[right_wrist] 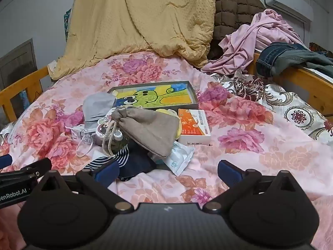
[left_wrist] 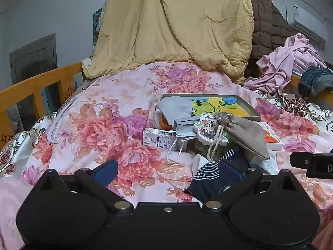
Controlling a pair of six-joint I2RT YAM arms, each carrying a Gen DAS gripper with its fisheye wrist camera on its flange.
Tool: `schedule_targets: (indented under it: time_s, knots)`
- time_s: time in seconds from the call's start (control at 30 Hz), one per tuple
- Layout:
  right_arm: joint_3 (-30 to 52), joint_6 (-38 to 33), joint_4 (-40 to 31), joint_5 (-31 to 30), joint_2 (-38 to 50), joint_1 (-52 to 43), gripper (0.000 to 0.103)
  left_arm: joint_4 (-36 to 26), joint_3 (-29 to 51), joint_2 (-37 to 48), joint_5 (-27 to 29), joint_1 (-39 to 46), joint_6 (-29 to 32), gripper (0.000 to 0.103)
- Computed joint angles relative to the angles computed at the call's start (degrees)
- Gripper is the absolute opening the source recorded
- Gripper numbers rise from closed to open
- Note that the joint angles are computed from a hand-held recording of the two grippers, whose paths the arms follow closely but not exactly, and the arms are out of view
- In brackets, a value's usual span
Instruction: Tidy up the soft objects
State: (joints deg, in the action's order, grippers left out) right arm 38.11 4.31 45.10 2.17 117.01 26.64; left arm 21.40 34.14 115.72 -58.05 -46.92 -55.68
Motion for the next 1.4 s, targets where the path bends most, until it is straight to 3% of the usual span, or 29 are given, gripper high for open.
schedule_targets:
  time_s: [1.4]
  knots:
    - [-0.4,0.2,0.1,-1.2,-0.4,-1.0,0.103,1.8,-0.6,0.0,0.6,0.0,1.9,0.102]
